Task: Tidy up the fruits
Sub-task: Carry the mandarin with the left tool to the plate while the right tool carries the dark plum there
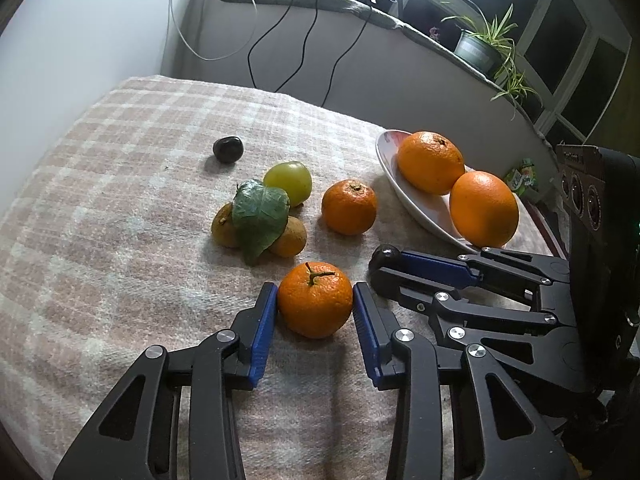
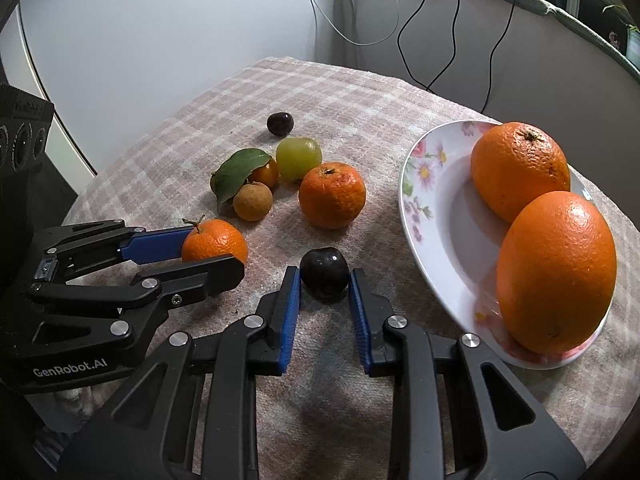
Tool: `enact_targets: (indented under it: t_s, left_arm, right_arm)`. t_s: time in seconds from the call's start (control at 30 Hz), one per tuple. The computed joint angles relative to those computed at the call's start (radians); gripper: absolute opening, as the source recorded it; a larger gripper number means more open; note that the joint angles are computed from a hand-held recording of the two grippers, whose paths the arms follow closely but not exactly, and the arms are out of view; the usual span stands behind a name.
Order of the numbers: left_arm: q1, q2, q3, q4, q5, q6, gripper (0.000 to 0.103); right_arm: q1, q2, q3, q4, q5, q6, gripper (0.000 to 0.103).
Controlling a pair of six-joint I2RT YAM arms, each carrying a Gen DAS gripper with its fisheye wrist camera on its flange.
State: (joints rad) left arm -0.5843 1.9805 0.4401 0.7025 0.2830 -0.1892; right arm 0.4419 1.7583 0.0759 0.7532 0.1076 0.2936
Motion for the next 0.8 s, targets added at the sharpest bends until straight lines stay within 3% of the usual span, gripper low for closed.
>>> enact_targets:
  t_s: [0.47, 0.8]
  left_arm:
    - [0.003, -0.027, -0.023, 0.001, -0.013, 0.009, 0.036]
    - [0.001, -0.079, -0.058, 0.009, -0.026, -0.004, 0.036]
  right_arm:
    - [0.021, -0.023, -0.007, -0.011, 0.012, 0.014, 0.025]
    - [0.021, -0.128, -0.055, -0.041, -0.001, 0.030, 0.025]
